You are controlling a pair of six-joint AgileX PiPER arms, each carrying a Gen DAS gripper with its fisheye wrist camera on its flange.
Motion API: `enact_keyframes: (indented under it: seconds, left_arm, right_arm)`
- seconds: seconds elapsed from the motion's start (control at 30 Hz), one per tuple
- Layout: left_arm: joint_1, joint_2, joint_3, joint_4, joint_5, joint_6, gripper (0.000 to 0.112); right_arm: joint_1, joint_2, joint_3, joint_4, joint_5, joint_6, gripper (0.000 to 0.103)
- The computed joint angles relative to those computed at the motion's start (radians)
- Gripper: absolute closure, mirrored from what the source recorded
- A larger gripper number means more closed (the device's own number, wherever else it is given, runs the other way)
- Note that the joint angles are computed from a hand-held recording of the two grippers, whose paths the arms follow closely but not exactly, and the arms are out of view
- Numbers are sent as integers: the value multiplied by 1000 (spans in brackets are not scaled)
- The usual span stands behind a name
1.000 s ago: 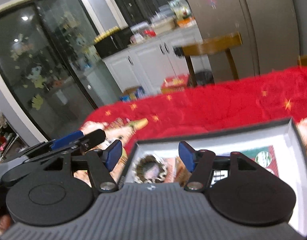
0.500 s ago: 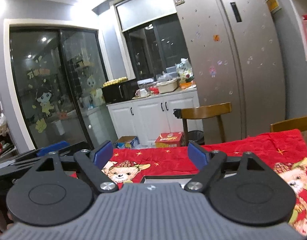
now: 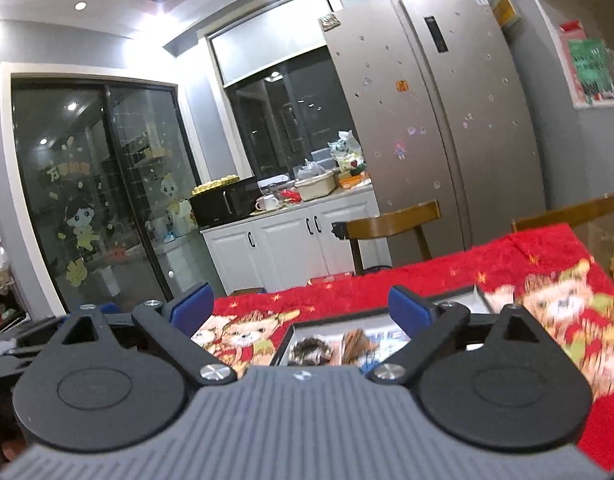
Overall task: Organize objects
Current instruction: 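Withdraw both open tools from the box toward the remaining items, then grasp the black scrunchie with left tool while right tool grasps brown paper triangle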
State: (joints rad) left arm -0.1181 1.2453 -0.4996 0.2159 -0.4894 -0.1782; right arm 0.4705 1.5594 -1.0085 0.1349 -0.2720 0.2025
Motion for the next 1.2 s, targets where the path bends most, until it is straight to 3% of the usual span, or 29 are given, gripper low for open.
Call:
enact_keyframes:
  seconds: [0.13, 0.27, 0.37, 0.47, 0.53, 0.63, 0.7, 0.83, 1.0, 1.2]
  left_arm:
    - [97, 74, 32, 252, -67, -206, 38]
    - [147, 200, 52, 330, -180, -182, 38]
    - [163, 287, 51, 350, -227, -155, 40]
    - [165, 348, 57, 325, -243, -110, 40]
    - [149, 383, 45, 281, -239, -86, 40]
    - [148, 439, 19, 280, -225, -104, 44]
    - [123, 462, -14, 238, -171, -84, 47]
    - [92, 504, -36, 163, -142, -27, 58]
    - [87, 547, -66, 154, -110, -33, 63]
    - [63, 582, -72, 63, -121, 37, 65]
  right_arm:
    - [55, 10, 98, 115, -101, -70, 5]
    - [117, 84, 121, 291, -162, -151, 5]
    - [134, 137, 99, 414, -135, -232, 5]
    - [117, 182, 83, 428, -93, -200, 5]
    - [94, 212, 64, 370, -26, -121, 5]
    - [68, 258, 35, 152, 64, 75, 9]
    - [60, 286, 16, 99, 96, 121, 9]
    - [88, 306, 28, 243, 63, -47, 10]
    - [110, 309, 36, 334, 39, -184, 13]
    - [139, 314, 24, 535, 18, -411, 26]
